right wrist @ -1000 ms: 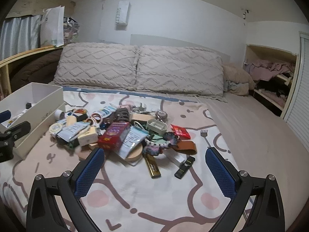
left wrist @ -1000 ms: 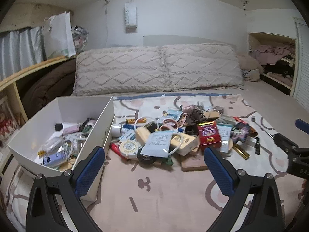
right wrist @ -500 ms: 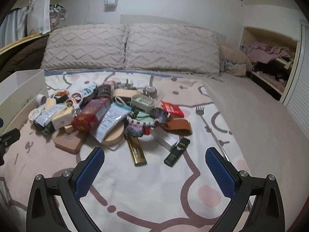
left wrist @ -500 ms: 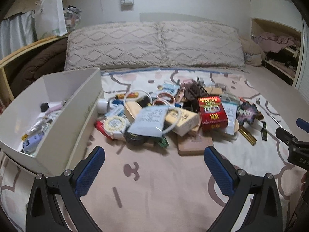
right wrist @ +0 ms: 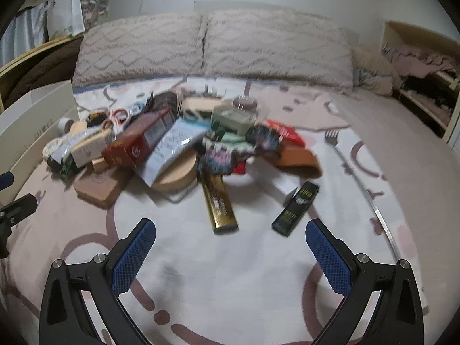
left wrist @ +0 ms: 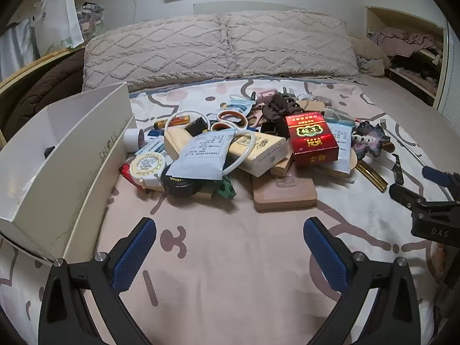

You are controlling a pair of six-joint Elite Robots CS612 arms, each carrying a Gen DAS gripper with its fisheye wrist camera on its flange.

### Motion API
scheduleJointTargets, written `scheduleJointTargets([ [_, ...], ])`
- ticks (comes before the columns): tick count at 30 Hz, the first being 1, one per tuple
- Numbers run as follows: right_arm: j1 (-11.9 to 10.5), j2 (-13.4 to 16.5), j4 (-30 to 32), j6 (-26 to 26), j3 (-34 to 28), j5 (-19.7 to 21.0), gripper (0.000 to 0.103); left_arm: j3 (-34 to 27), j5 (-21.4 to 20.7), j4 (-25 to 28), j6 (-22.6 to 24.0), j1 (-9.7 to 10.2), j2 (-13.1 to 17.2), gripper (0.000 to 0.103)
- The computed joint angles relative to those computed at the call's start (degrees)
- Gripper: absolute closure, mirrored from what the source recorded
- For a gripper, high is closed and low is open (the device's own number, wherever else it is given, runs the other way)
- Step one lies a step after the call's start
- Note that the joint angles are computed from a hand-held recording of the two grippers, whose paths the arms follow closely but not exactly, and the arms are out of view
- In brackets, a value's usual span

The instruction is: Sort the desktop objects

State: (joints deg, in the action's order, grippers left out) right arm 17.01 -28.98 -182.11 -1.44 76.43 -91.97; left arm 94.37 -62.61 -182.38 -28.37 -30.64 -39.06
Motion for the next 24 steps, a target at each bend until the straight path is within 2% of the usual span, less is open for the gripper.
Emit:
scheduleJointTargets([
  [2, -0.18, 0.21, 2.83, 0.13, -0.80, 1.21, 0.000, -0.10, -1.18, -0.02, -0.44, 0.27, 0.09, 0.000],
  [6, -0.53, 0.80, 3.59, -0.24, -1.69, 3.22, 0.001, -0.44, -1.91, 0.56, -1.06, 0.44, 0.42, 0.000],
  [7, -0.62, 0.86, 3.72, -0.48, -1.76, 3.75, 0.005, -0.58, -1.71, 1.03, -1.04, 0.38, 0.51, 0.000],
  [9, -0.77, 0.94, 4.65, -0.89, -2.01, 4.88, 0.025, -0.91, -1.76, 1.77, -0.94, 0.37, 0.72, 0.000],
  [10, -0.82, 1.06, 5.71, -0.83, -2.40, 5.02, 0.030, -1.07, -2.01, 2.13, -1.01, 0.40, 0.82, 0.000],
  [12, -0.96, 1.21, 7.11, -0.71, -2.93, 5.42, 0.048, -1.29, -2.76, 2.66, -1.17, 0.53, 0.97, 0.000],
  [13, -1.05, 1.32, 7.91, -0.55, -3.22, 5.70, 0.052, -1.43, -3.07, 2.96, -1.26, 0.59, 1.05, 0.000],
  [14, -1.11, 1.40, 8.31, -0.50, -3.40, 5.88, 0.055, -1.56, -3.25, 3.35, -1.38, 0.62, 1.11, 0.000],
  [20, -1.27, 2.15, 9.98, -1.29, -5.03, 6.54, 0.055, -2.48, -5.21, 4.82, -1.76, 1.04, 1.82, 0.000],
  [22, -1.11, 2.50, 9.98, -1.43, -5.56, 5.64, 0.062, -2.94, -5.74, 5.53, -1.94, 1.13, 2.15, 0.000],
  [23, -1.03, 2.59, 9.94, -1.55, -5.70, 5.24, 0.071, -3.16, -5.84, 6.19, -2.18, 1.16, 2.28, 0.000],
  [24, -0.99, 2.66, 9.89, -1.80, -5.78, 5.15, 0.073, -3.34, -6.12, 6.74, -2.42, 1.22, 2.40, 0.000],
])
